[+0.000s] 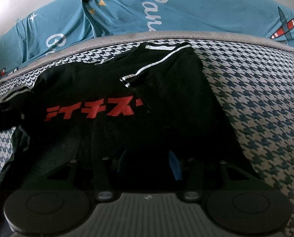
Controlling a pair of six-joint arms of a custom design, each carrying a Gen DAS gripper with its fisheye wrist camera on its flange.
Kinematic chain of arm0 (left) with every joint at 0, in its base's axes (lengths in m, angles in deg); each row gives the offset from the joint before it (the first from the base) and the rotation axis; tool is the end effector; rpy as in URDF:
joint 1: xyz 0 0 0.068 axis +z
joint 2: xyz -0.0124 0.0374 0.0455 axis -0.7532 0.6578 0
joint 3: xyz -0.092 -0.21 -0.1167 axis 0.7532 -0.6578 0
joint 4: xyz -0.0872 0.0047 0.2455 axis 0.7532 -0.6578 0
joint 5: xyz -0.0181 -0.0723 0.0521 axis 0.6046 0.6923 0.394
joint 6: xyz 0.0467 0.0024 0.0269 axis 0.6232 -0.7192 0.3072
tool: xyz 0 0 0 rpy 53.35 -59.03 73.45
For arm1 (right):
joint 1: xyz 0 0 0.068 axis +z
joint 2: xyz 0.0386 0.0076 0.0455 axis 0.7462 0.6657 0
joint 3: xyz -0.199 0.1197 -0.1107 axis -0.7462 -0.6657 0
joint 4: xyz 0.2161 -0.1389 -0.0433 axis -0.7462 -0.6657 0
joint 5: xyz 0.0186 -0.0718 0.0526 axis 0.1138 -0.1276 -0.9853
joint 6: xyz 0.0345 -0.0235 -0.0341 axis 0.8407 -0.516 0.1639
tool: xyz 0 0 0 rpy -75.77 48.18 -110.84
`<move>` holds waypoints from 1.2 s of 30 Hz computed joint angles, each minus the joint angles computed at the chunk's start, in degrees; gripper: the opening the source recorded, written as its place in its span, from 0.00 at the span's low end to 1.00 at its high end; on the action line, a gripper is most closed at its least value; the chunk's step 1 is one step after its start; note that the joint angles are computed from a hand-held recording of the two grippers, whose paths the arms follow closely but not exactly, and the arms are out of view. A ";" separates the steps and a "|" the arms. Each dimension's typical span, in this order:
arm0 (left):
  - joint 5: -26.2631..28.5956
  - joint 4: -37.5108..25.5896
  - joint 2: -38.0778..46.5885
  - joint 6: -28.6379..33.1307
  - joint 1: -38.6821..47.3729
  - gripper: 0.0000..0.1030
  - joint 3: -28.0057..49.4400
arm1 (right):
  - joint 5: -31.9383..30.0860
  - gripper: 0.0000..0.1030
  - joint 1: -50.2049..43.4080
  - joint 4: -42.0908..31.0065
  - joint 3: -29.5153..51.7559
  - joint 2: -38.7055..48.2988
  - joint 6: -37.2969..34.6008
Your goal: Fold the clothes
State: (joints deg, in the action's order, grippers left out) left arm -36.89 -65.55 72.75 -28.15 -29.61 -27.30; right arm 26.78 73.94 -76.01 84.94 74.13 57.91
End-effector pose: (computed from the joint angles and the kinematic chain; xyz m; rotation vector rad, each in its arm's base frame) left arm 0.1558 0.0335 0.2157 0.0848 2.3355 -0.4651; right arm 0.1525 0.0662 0.2108 -0.0585 2.5160 0.0943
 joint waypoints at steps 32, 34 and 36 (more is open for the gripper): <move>11.46 -13.84 15.94 6.18 27.72 1.00 14.84 | 4.29 0.45 27.17 24.57 -4.72 1.90 -6.01; 11.28 -13.80 16.15 6.42 28.22 1.00 15.04 | 5.78 0.45 29.10 27.15 -4.34 3.85 -7.66; 11.36 -13.96 16.73 6.51 28.81 1.00 15.45 | 7.86 0.45 31.05 30.13 -3.95 6.29 -10.10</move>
